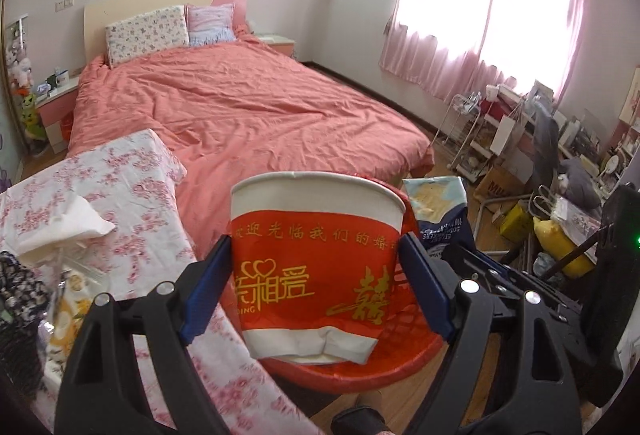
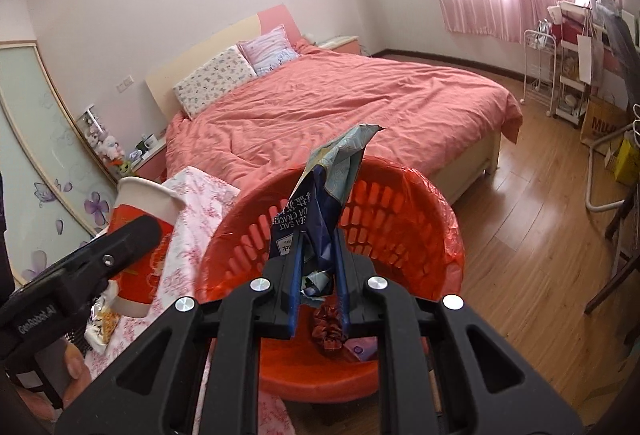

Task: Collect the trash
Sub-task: 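Drop the paper cup and blue bag into the orange basket, opening both tools, then grasp the black mesh pad with the left tool while the right tool approaches the snack bag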

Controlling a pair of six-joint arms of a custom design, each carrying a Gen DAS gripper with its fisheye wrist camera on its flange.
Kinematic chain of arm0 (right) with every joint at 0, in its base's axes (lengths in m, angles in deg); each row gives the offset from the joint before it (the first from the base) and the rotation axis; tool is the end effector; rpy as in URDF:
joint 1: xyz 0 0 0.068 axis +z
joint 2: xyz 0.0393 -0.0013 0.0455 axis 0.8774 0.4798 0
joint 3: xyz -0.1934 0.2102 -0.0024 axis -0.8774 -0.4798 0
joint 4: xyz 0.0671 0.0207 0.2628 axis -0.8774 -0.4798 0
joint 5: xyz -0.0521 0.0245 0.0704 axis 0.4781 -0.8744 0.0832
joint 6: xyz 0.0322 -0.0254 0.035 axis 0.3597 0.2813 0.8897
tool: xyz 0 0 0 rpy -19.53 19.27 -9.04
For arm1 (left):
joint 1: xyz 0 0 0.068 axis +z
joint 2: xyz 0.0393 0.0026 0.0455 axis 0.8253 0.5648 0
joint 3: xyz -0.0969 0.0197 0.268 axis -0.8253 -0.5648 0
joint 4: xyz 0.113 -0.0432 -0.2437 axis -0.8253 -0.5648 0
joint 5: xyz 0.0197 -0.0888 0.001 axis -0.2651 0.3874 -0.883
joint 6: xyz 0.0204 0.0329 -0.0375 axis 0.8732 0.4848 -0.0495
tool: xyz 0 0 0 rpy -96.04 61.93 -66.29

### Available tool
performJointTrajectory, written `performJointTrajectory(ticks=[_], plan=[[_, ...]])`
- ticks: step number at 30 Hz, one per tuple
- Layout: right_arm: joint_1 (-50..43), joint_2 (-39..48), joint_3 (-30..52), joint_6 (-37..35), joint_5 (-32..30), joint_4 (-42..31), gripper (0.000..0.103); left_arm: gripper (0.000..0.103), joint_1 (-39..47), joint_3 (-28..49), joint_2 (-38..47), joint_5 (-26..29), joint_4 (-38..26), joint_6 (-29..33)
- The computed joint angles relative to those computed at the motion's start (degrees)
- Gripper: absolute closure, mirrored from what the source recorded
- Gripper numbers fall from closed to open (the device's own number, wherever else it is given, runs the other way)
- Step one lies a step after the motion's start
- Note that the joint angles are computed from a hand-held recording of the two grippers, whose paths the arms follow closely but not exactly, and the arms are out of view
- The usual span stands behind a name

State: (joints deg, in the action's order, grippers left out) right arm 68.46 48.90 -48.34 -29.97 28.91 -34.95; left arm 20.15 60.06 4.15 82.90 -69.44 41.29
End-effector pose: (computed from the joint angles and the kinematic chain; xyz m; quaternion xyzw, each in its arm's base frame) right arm 0.1807 0.0212 0.2072 0.1612 0.8818 0.1133 0.4284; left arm 0.2515 -0.1784 0.2590 0.1621 0.8973 -0.1658 0.3756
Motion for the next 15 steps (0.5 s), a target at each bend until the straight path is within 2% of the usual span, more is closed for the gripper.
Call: performJointTrajectory(ticks=[1, 3, 4, 9, 15], plan=[[0.0, 0.6, -0.1, -0.2, 0.3, 0.4, 0.081, 0.021, 0.1, 0.4, 1.4, -0.3, 0.3, 0.0], [0.4, 1.6, -0.2, -0.5, 0.7, 0.9, 0.063, 0.020, 0.4, 1.3, 3.5, -0.7, 0.4, 0.1], [1.1, 1.7, -0.3, -0.4, 1.3, 0.9, 0.061, 0.018, 0.8, 1.4, 4.0, -1.0, 0.1, 0.1], [4.2, -1.0, -1.0, 1.3, 4.4, -2.1, 0.056, 0.017, 4.7, -1.7, 1.0, -0.8, -0.8, 1.0], [8.7, -2.3, 0.4, 3.6, 6.6, -4.9, 0.056, 0.017, 9.6, -7.9, -8.7, -2.9, -4.2, 4.4]])
